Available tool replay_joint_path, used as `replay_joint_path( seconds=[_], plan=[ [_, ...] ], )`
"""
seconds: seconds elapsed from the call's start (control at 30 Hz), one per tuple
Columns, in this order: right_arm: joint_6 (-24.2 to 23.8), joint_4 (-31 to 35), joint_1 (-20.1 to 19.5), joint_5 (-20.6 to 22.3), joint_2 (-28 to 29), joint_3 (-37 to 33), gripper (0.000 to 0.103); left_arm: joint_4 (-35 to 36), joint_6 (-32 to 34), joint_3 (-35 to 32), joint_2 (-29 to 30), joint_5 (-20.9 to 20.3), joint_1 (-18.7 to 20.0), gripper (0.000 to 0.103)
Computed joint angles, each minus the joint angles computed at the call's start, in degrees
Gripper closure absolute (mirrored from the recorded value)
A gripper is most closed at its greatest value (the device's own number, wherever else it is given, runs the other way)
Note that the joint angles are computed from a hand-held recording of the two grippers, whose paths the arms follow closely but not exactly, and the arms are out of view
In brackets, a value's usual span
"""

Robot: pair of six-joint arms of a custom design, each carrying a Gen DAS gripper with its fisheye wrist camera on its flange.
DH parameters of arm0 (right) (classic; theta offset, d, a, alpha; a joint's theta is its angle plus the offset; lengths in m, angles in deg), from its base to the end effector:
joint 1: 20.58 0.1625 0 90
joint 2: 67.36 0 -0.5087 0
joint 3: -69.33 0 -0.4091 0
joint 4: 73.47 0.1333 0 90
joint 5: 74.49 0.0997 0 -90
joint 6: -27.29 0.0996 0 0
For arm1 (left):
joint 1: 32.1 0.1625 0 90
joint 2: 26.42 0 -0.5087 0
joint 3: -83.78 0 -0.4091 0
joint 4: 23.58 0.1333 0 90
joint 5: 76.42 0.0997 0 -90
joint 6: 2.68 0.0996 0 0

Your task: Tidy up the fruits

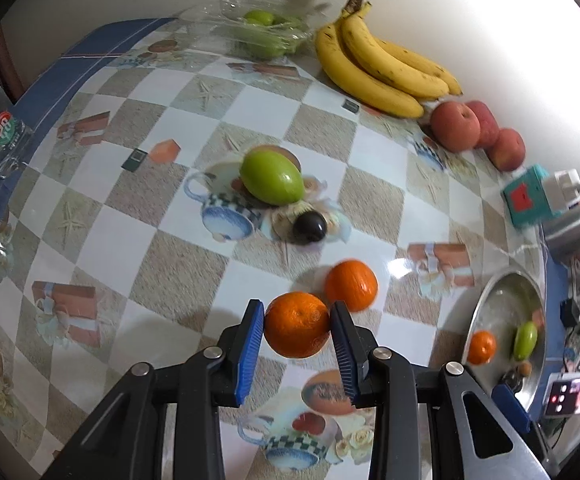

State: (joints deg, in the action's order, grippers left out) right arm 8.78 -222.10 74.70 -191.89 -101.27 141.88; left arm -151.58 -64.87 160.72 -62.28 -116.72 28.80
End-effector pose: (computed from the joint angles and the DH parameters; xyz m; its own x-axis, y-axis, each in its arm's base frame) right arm 0.1668 -0.8539 0.1418 -0.8246 -0.2260 0.5186 -0.3673 0.9112 -0.1869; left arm -0.2144 -0.8154 0.1220 -0.6839 -0.6083 -0.4028 -0.2557 0.7170 -0.6485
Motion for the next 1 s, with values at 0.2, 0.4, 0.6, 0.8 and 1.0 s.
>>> replay_joint_path(
  seconds=[0.2, 0.4, 0.6, 0.8, 1.0],
  plan=[
    [-1.5, 0.7, 0.7, 2.0, 1.4, -2.0, 0.01, -1.6, 0.4, -0.5, -0.5, 0.8, 1.1, 0.066],
    [-2.9, 2.2, 1.6, 3.3, 3.5, -5.0, 0.01, 0.3, -1.3, -1.4, -1.0, 1.8, 2.7, 0.066],
    [-3.4, 6.8, 2.3, 3.6, 6.8, -9.1, 0.012, 0.0, -2.0, -1.5, -1.8, 1.8, 4.2, 0.066],
    [-3.5, 9.7, 2.8, 2.3, 9.9, -12.4, 0.016, -0.1, -3.1, -0.7, -2.8, 2.2, 5.1, 0.066],
    [-3.3, 11.4, 2.9, 1.0, 11.8, -14.5, 0.028, -1.3, -3.3, -0.6, -2.9, 1.1, 5.6, 0.066]
  ],
)
